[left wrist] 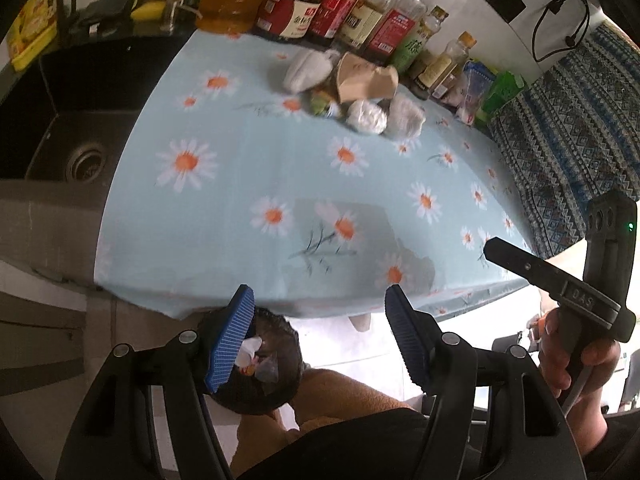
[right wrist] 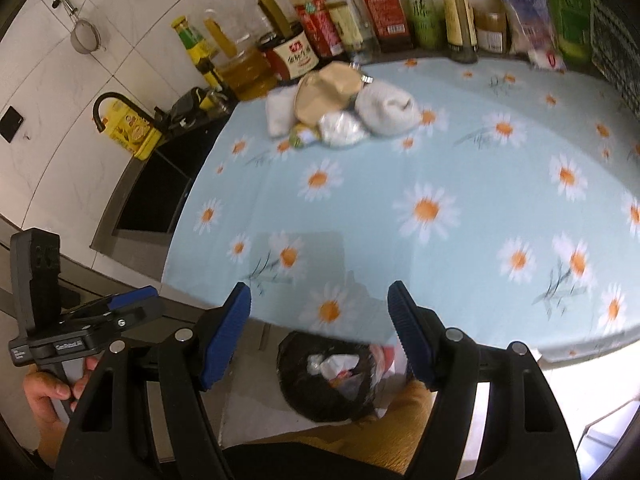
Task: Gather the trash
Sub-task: 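Move both tools back up over the table toward the remaining trash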
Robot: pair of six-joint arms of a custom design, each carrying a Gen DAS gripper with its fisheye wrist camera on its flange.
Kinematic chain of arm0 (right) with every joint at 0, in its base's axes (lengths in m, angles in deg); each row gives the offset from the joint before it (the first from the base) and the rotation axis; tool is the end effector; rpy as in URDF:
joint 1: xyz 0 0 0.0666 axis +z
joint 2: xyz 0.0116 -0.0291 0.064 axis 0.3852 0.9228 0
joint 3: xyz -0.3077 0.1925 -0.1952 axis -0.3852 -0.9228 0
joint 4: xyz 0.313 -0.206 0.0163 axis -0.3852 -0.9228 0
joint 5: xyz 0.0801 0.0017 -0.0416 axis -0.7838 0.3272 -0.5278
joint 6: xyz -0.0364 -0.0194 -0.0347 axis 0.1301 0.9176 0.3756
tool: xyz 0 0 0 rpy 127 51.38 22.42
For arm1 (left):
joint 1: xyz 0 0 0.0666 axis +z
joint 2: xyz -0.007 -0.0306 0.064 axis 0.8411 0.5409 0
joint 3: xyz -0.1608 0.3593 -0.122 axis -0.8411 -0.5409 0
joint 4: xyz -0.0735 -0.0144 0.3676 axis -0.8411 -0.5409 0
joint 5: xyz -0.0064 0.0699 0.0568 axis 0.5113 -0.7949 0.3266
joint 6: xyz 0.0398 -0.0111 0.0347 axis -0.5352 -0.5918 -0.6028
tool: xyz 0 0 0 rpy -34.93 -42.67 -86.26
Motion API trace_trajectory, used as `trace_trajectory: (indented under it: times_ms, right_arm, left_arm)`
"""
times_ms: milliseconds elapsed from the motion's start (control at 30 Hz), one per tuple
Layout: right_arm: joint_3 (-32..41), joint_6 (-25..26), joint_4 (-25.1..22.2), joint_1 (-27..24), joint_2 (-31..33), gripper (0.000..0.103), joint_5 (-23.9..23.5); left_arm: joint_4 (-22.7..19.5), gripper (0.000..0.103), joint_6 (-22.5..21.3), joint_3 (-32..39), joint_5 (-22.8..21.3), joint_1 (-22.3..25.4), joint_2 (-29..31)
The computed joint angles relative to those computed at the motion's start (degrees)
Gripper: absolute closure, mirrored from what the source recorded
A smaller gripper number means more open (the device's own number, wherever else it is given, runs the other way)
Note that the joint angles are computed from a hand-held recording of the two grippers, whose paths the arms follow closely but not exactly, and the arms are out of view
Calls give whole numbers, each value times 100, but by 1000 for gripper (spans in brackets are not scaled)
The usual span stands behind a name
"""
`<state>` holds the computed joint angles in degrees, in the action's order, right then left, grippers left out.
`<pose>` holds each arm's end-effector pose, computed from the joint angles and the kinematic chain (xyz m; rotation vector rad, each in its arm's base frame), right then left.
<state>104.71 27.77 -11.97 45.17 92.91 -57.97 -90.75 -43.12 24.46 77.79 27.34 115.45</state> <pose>0.2413 0.0957 0.4962 0.8832 2.4815 0.3932 0.4061 -0.2532 0.4548 1.0474 2.6382 -0.7585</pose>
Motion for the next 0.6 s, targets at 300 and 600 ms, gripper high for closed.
trace_trajectory:
  times_ms: [300,600]
  right_arm:
    - [-160,1498,329,-1584,57,32,-805]
    - [-176,2830,881,-2962,718,32,-1730]
  left_arm:
    - [219,28,554,608,-385,-384,343]
    - [184,28,1019,1496,-986,-662,946]
